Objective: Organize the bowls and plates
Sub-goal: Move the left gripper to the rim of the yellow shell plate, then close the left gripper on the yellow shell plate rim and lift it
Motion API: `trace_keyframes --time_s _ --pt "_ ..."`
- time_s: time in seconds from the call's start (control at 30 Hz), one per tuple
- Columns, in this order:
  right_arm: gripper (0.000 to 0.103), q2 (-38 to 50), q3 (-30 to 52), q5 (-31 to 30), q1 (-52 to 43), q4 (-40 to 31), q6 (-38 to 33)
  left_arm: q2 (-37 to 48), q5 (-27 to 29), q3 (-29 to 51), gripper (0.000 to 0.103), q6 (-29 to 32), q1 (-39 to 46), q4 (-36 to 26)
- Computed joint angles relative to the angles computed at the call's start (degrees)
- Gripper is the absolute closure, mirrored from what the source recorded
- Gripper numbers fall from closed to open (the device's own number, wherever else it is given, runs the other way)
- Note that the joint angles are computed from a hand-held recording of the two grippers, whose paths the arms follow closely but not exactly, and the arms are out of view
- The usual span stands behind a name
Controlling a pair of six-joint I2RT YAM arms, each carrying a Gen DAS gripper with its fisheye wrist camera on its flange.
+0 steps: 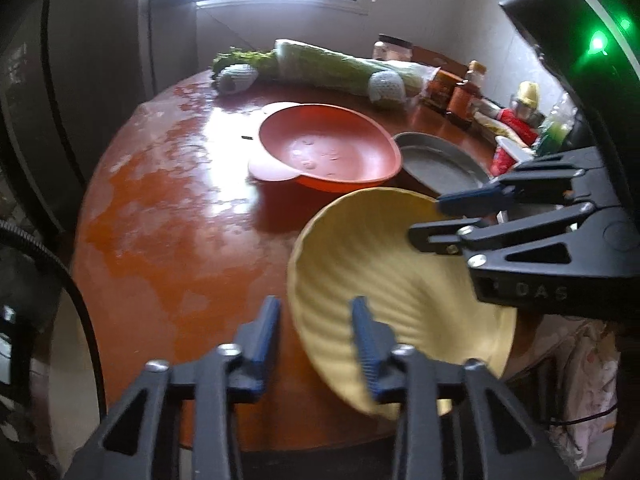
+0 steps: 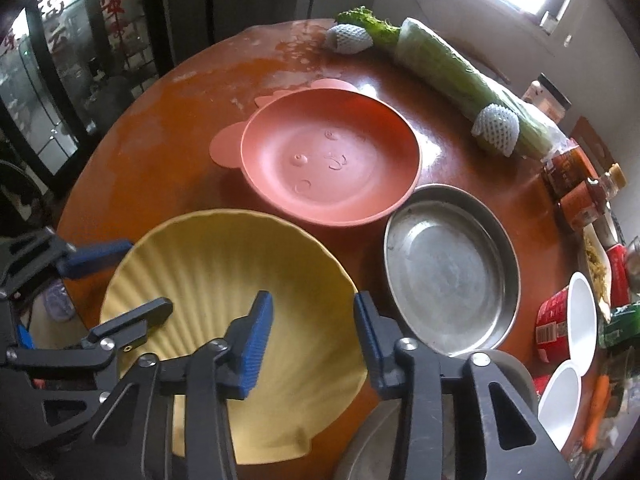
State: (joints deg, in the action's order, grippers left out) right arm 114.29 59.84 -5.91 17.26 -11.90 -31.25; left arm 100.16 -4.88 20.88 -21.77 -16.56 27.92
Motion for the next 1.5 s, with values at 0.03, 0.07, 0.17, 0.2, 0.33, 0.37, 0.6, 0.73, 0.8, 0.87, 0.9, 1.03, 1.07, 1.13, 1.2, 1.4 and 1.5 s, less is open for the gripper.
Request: trace_keyframes --time_s 0.03,0.07,0.17,0.2,0.33,0.37,0.6,0.73,0.8,0.87,0.9,1.03,1.07,1.13,1.2,1.4,1.5 --pt "0.072 0.6 1.1 -1.3 -0.3 -1.8 -0.2 0.3 0.8 0.1 0.08 0.1 0.2 0.5" --pt "0.075 1.1 1.8 -1.9 -0.4 -2.6 -0.3 0.8 2.5 0.3 0.085 0.5 0.8 1.2" --pt "0.077 1.7 2.2 -4.1 -0.3 -4.2 0.0 1.9 6.7 0.7 0.088 1.4 1.9 2.7" --pt "0.078 1.6 2.3 -5.6 -0.3 -5.0 0.0 2.4 8.4 0.8 0.089 1.6 2.6 3.4" --pt "0.078 0.1 0.8 -6.2 0.3 -4.2 1.3 3.1 10.3 1.6 0.091 1.6 4.1 3.4" --pt "0.077 -0.7 0.1 -5.6 0.3 -3.5 1.6 3.1 10.4 1.6 0.091 1.9 4.2 3.3" --pt "0.076 -4.3 -0.4 -2.2 -2.8 -4.5 0.9 3.0 10.0 2.0 0.091 2.5 4.1 2.4" --pt "0.075 -2.2 2.2 0.1 -3.3 -6.8 -0.5 2.0 9.4 1.9 0.09 2.8 5.0 1.0" --pt "0.075 -1.6 2.6 0.5 -2.8 -7.1 -0.6 1.6 9.4 1.8 0.09 3.4 6.3 0.2" --pt "0.071 -0.9 3.1 0.1 -2.8 -7.0 -0.4 1.0 10.2 1.5 0.09 4.3 8.2 -0.3" --pt "0.069 -0.6 3.4 -0.1 -2.6 -7.1 -0.1 0.5 10.5 1.2 0.09 4.8 9.4 -0.6" --pt "0.069 0.3 3.8 -0.9 -1.6 -7.0 1.0 -0.9 11.0 0.2 0.09 6.7 13.1 -1.7" --pt "0.069 0.7 4.2 -0.8 -1.2 -7.1 1.3 -1.5 11.2 -0.1 0.09 7.5 14.3 -2.0" --pt "0.069 1.1 4.3 -1.4 -0.7 -7.2 1.4 -1.9 11.5 -0.5 0.09 8.4 15.8 -2.1" --pt "0.069 1.6 4.3 -2.1 -0.1 -7.1 2.1 -2.3 11.8 -0.7 0.09 9.2 17.2 -2.5" --pt "0.072 0.3 0.7 -1.4 2.7 -2.7 3.1 -2.7 10.8 -0.5 0.089 10.1 18.5 -3.4" --pt "0.073 -0.5 -0.8 -2.8 2.8 -1.8 3.7 -2.5 10.5 0.1 0.088 10.8 19.4 -3.8"
